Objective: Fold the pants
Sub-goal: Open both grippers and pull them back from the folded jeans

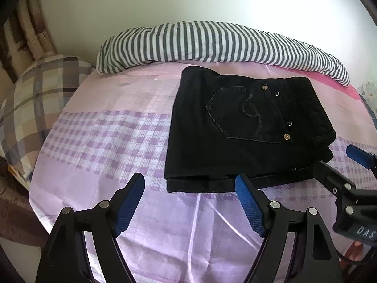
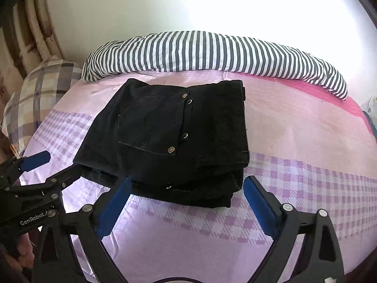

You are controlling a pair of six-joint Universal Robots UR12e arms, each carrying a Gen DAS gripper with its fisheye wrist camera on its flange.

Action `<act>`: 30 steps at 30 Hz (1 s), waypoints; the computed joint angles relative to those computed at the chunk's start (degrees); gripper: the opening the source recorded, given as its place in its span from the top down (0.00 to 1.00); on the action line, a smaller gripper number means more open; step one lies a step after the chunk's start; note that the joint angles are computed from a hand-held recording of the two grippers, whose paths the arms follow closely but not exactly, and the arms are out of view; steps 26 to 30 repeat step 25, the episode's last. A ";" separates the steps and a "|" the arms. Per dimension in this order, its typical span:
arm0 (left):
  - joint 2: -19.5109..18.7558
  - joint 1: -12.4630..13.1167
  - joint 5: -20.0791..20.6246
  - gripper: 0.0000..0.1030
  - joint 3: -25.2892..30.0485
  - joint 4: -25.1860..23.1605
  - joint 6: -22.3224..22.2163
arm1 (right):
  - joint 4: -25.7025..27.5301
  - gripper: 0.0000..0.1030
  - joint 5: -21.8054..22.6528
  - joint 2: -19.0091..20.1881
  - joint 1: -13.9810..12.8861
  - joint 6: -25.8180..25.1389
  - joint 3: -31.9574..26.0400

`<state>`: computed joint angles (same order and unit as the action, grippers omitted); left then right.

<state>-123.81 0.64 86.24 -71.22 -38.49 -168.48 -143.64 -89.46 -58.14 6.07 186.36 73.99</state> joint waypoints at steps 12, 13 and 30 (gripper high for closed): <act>0.35 -0.51 2.66 0.23 -1.06 2.44 -0.07 | 0.79 0.02 -0.68 0.06 0.49 0.14 0.02; 0.35 -0.57 2.89 0.23 -1.12 2.69 -0.06 | 0.97 0.02 -0.64 0.06 0.48 0.32 -0.01; 0.09 -0.34 1.77 0.23 -0.21 0.92 0.37 | 1.81 0.02 -0.72 0.26 0.63 1.07 -0.33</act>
